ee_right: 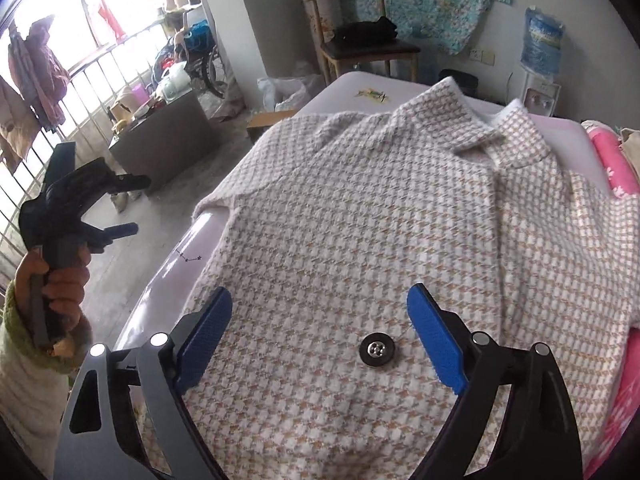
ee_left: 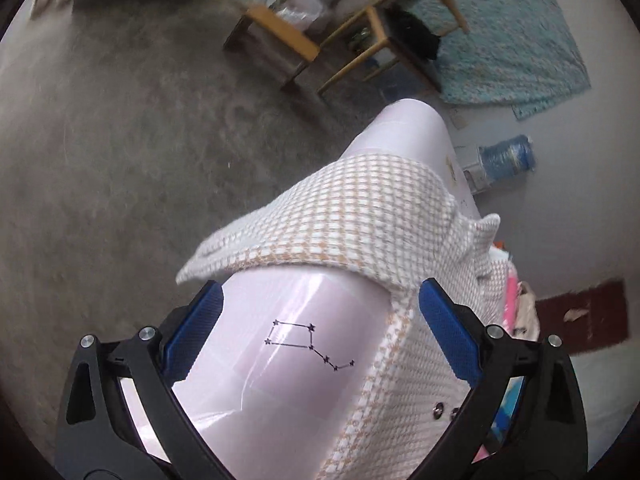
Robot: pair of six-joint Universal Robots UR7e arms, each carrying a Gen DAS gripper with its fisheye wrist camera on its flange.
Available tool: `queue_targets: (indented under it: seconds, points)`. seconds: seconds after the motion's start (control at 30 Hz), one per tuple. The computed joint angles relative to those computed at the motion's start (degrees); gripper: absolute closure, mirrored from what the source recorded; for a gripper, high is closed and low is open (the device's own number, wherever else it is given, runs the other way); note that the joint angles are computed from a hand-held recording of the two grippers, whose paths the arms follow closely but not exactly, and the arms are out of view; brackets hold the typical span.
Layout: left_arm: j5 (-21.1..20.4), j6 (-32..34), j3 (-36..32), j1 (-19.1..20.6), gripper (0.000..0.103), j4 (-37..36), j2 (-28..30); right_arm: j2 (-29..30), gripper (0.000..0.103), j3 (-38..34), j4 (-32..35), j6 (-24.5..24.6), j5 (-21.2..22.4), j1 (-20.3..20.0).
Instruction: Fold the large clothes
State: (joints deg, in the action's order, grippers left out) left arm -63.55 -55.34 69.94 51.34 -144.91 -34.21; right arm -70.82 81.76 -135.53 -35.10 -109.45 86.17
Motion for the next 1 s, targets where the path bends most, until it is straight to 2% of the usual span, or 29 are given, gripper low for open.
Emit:
queue_targets:
  seconds: [0.13,0.2,0.27,0.5,0.6,0.63,0.67,0.7,0.77,0.8,0.87,1.0]
  points:
    - [-10.9,-8.1,3.8,5.5,0.008,-9.0,0.7,1.9,0.016,-0.4,1.3,0.4,-2.5,-0.1]
    - [-18.8,-11.0,4.5,8.5,0.008,-14.2,2.4,2.7,0.016,-0.5,1.6,0.9,-3.8,-0.3]
    - [-24.7,-13.5,4.6,10.7,0.008,-18.0,4.3,3.5,0.016,-0.6,1.4,1.5,-5.3,-0.3]
    - [-33.8,-20.8,2.0,16.0,0.008,-24.4,11.0,5.6,0.016,-0.9,-0.8,1.9,-7.8,0.8]
    - [-34.8,-21.2,-1.0,17.1,0.008,-22.5,13.1,6.8,0.016,-1.1,-2.4,1.6,-8.3,1.3]
    - [-34.4,-21.6,-1.5,17.3,0.013,-22.0,13.3,7.3,0.016,-1.5,-2.6,1.9,-8.4,1.4]
    - [-33.9,-22.2,-1.6,17.4,0.024,-22.2,13.5,7.7,0.016,-1.7,-2.7,2.2,-8.5,1.5]
    - [-33.7,-22.7,-1.6,17.5,0.031,-22.0,13.5,8.0,0.016,-1.8,-3.0,2.4,-8.4,1.5]
    - [-33.5,-22.6,-2.5,17.7,0.054,-20.4,13.5,9.0,0.018,-2.8,-3.0,2.8,-8.5,1.5]
    - [-33.0,-22.1,-3.4,17.9,0.061,-18.7,13.5,9.3,0.023,-3.2,-2.5,3.0,-8.4,1.4]
    - [-30.8,-21.2,-4.1,17.8,0.082,-16.5,13.1,9.6,0.029,-3.7,-1.6,3.7,-8.2,1.0]
    - [-23.6,-17.3,-4.9,16.6,0.094,-13.8,11.5,10.0,0.039,-4.1,-2.2,4.3,-8.1,0.6]
